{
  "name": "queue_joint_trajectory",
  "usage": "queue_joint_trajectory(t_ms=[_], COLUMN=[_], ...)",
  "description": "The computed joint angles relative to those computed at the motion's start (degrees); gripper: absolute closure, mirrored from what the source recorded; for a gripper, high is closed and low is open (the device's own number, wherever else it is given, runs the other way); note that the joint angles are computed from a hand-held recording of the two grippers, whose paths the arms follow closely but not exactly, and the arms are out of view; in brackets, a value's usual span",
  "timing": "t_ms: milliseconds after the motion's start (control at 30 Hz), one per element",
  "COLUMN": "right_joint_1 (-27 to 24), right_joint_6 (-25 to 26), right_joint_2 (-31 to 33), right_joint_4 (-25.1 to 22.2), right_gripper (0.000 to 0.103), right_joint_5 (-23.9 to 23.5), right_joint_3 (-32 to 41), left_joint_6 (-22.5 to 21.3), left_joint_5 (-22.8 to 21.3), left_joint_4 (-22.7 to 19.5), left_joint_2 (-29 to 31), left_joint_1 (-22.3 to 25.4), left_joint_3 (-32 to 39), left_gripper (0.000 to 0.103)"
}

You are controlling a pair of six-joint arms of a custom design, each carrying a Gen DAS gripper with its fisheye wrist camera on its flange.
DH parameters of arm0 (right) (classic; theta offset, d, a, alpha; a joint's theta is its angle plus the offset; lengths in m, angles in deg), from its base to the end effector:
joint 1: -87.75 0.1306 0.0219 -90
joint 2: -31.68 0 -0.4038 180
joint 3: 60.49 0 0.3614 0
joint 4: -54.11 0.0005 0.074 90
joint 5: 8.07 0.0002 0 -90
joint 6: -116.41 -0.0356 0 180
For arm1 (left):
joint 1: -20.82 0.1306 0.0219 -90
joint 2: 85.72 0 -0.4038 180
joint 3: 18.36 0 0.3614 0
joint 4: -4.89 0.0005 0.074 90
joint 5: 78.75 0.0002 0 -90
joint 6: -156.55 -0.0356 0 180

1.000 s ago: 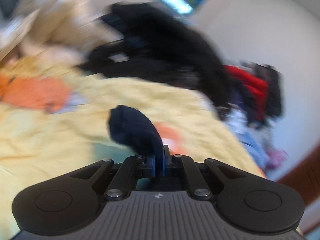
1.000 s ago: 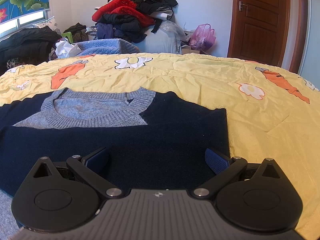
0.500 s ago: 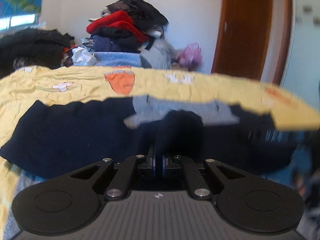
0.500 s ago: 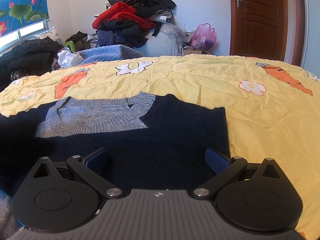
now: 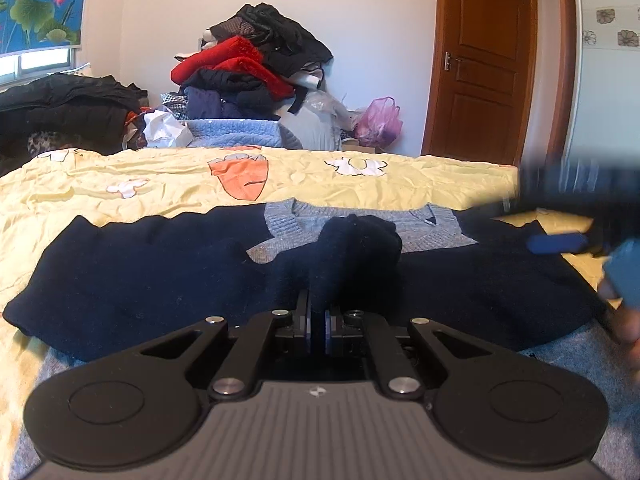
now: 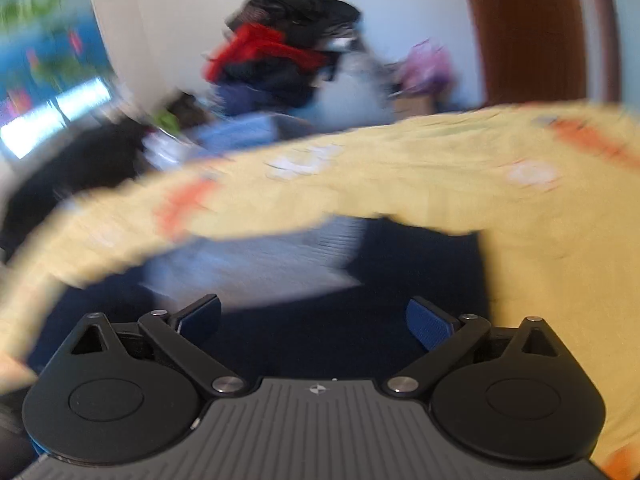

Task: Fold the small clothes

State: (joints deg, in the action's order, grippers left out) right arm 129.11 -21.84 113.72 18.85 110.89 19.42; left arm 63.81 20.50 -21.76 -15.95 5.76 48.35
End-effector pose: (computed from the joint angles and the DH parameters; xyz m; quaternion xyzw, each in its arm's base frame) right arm 0.3199 0.2580 0.4531 0.1628 0.8597 0.1433 0.4624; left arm 0.3246 -0.0938 0.4359 0.1734 0.8453 -0.1230 0.4902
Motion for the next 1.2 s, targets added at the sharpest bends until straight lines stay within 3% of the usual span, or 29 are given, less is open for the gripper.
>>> queue_joint_trajectory(t_ms=[167, 233, 300, 400, 433, 500, 533, 567, 833, 1200], right_joint_1=[-4.87, -5.71, -5.69, -5.15, -4.89, -4.39, -4.48, -4.48, -5.55, -11.28], right_joint_6=[-6.78, -8.95, -7.86, -6.48, -6.15, -4.36, -3.59, -3.35, 1.43, 0.35], right_joint_2=[4.86, 7.43, 9.85, 13.7, 14.33, 14.4, 14.21, 13.73, 7.67, -1.56], right_joint_4=[0.58, 0.47, -1.43, -8.59, -9.5, -10.06, -10.13, -9.63, -3.19, -2.62], right_gripper=[0.001, 0.002, 0.005, 0.013, 0.021, 0.049, 0.068, 0.073, 0.079, 0.08], right_joint_5=[-27.58, -32.88, -34.8, -34.16, -33.52, -31.65, -31.38, -31.3, -26.94, -23.78], right_joint_3=[7.17, 9.68, 12.72, 18.38, 19.07, 18.97, 18.59, 17.88, 11.33, 0.67], left_joint_6=[-1.22, -1.88, -2.52, -3.38, -3.64, -3.79, -3.83, -3.92, -3.14, -1.78], left_joint_5=[-0.21, -0.77, -0.94, -0.79, -0.83, -0.73, -0.61, -0.56, 5.4, 4.91], left_joint_4=[0.49, 0.94, 1.49, 2.12, 2.25, 2.48, 2.31, 2.08, 7.22, 5.77], left_joint_2=[-0.44, -0.6, -0.74, -0.92, -1.0, -1.02, -0.93, -0.85, -2.73, -1.89], left_joint_1=[-0.51, -0.88, -1.02, -1.22, -1.3, -1.3, -1.27, -1.29, 0.68, 0.81], left_joint_3=[-0.5, -0.73, -1.04, -1.38, -1.48, -1.54, -1.43, -1.31, -3.96, -2.9], left_gripper=[0.097, 0.097, 0.097, 0.097, 0.097, 0.097, 0.097, 0.096, 0.09, 0.09])
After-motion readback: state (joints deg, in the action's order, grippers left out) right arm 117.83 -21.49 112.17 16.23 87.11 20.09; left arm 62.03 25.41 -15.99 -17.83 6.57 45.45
